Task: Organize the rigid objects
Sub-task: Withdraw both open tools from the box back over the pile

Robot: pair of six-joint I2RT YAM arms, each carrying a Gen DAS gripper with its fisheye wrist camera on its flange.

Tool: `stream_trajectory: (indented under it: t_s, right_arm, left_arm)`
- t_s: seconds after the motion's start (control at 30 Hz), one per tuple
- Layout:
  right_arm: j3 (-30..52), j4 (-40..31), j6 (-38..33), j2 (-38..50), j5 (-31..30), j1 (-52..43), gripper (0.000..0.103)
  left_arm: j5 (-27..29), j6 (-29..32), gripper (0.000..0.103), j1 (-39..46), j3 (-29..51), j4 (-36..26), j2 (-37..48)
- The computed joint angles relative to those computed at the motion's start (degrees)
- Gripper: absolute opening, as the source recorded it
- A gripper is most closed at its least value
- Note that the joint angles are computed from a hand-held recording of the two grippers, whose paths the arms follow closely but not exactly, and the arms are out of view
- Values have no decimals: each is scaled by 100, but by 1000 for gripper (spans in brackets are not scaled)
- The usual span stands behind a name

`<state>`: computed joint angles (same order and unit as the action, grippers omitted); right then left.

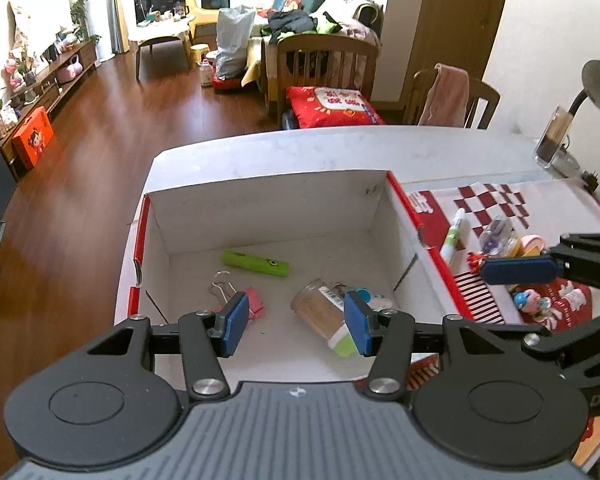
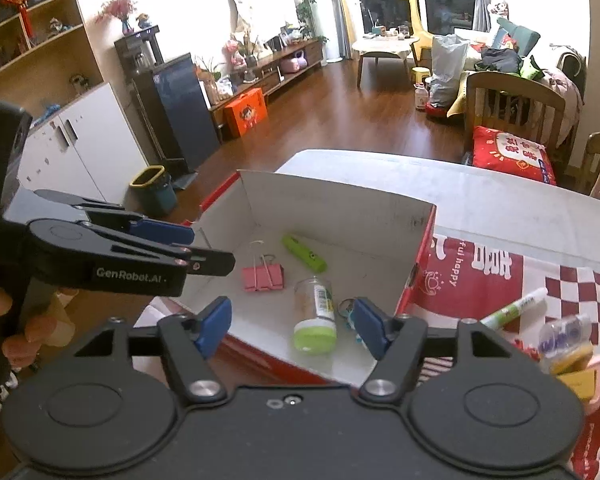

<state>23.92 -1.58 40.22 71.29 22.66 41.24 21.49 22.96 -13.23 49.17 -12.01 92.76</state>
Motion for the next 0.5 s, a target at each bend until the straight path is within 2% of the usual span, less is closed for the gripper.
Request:
stream_trajectory:
  t_s: [0.07, 0.27, 0.37, 0.5]
  right_arm:
    - [-163, -109, 113, -305, 112, 108, 78]
    - [-694, -751, 576, -1384, 553, 541, 89]
    - [-922, -1399, 967, -2047, 944, 971, 95]
    - [-1188, -2656, 1541, -3202, 1494, 1552, 100]
  left_arm:
    - [31, -74, 72, -8, -182, 108, -178]
    - [-3, -357, 73, -209, -711, 398, -670]
    - [-146, -597, 74, -427, -1008, 606, -893]
    - [-415, -981, 78, -879, -1441, 1017, -1194]
